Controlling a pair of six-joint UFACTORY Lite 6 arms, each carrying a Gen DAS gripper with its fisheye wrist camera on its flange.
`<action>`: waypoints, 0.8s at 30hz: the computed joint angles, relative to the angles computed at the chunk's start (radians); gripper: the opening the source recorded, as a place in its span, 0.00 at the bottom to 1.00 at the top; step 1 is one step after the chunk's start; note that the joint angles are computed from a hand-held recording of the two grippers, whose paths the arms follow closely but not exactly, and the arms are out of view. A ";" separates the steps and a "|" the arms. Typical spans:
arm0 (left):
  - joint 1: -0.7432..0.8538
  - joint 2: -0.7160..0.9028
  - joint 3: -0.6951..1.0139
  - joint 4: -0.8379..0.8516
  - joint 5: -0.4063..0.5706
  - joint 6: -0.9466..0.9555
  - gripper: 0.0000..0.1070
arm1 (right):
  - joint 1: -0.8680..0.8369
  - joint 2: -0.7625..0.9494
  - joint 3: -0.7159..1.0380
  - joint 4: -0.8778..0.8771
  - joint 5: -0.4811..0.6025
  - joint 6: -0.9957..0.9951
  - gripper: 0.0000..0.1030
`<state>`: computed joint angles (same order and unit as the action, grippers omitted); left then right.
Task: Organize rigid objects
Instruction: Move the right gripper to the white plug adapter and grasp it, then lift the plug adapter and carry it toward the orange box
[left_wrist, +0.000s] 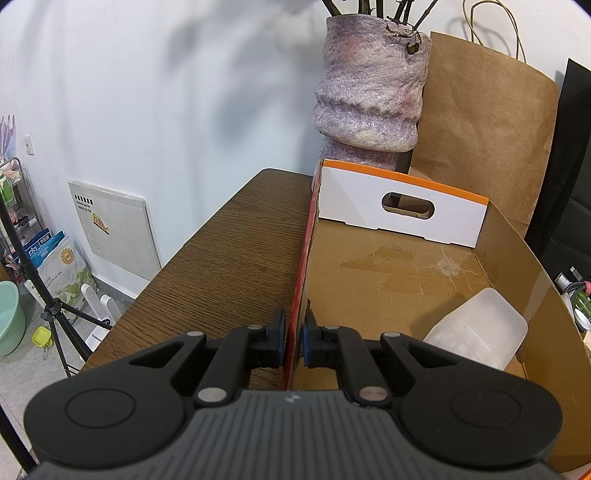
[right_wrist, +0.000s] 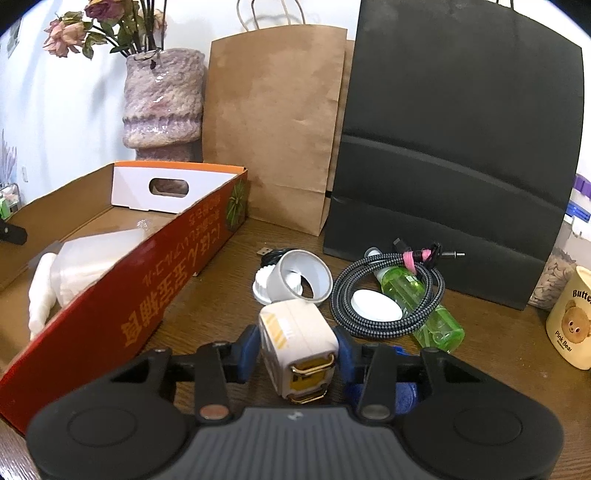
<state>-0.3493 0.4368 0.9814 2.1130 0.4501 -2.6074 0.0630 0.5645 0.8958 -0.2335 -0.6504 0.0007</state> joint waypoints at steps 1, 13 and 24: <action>-0.001 0.000 0.000 -0.001 0.001 0.000 0.09 | -0.001 0.000 -0.001 -0.004 -0.003 0.001 0.41; 0.000 0.000 -0.001 0.001 0.001 -0.001 0.09 | -0.005 -0.053 -0.050 -0.010 -0.051 0.002 0.41; 0.000 0.000 -0.001 0.001 0.001 -0.002 0.09 | 0.006 -0.110 -0.063 0.004 -0.072 0.001 0.41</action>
